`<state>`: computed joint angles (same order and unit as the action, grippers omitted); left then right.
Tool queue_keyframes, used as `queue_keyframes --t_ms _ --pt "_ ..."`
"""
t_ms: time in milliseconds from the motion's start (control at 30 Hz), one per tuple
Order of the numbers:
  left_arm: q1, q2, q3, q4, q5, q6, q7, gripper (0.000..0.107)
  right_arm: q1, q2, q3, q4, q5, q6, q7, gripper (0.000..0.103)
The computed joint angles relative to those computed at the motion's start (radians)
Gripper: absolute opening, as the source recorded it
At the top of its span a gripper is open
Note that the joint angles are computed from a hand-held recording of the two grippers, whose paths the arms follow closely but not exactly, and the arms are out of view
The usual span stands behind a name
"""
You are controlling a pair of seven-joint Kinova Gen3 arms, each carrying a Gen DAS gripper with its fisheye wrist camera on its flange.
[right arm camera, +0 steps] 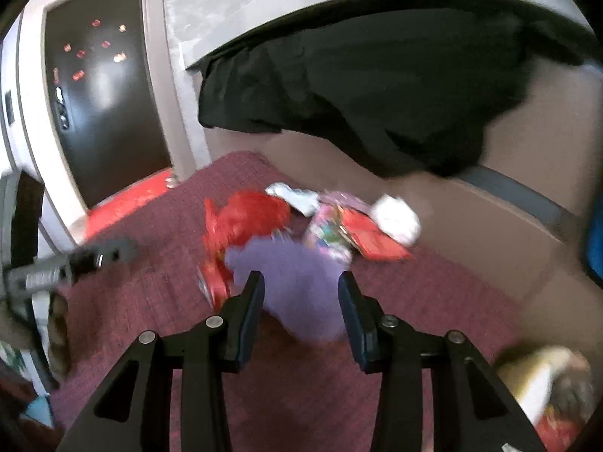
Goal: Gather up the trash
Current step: 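Move both grippers back toward the red bag and soda can, then grasp the red soda can with the left gripper while the right gripper grasps the pink sponge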
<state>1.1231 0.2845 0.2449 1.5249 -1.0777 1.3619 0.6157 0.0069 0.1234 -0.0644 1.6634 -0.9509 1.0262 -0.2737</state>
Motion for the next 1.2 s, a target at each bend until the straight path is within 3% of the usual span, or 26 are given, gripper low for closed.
queue_keyframes --t_ms 67,200,333,400,467,700,900,1100,1200 --pt "-0.005 -0.018 0.003 0.028 0.0 -0.019 0.003 0.048 0.003 0.069 -0.037 -0.083 -0.001 0.042 -0.066 0.039" --pt "-0.025 -0.05 0.017 0.081 -0.005 -0.06 0.025 0.048 -0.103 0.19 -0.003 -0.246 0.056 0.092 -0.229 0.039" --pt "-0.045 -0.07 0.034 0.114 -0.009 -0.074 0.057 0.048 -0.101 0.225 -0.057 -0.285 0.17 0.102 -0.317 0.04" --pt "-0.051 -0.077 0.042 0.128 -0.012 -0.075 0.071 0.048 -0.024 0.219 -0.106 -0.254 0.144 0.142 -0.288 0.042" --pt "-0.055 -0.079 0.049 0.136 -0.014 -0.076 0.088 0.048 0.036 0.158 -0.115 -0.17 0.1 0.123 -0.209 0.043" --pt "-0.07 -0.054 0.049 0.114 -0.029 -0.135 0.082 0.048 0.054 0.026 -0.025 -0.03 0.1 0.145 -0.038 0.046" --pt "-0.153 -0.054 0.029 0.084 0.002 -0.333 -0.061 0.048 0.043 -0.046 0.026 0.048 0.081 0.103 0.024 0.045" --pt "-0.229 -0.015 -0.029 -0.012 0.162 -0.408 -0.21 0.05 0.08 -0.091 0.094 0.109 0.014 0.105 0.082 0.045" --pt "-0.227 0.032 -0.071 -0.077 0.242 -0.37 -0.243 0.05 0.106 -0.096 0.125 0.131 0.002 0.1 0.089 0.045"
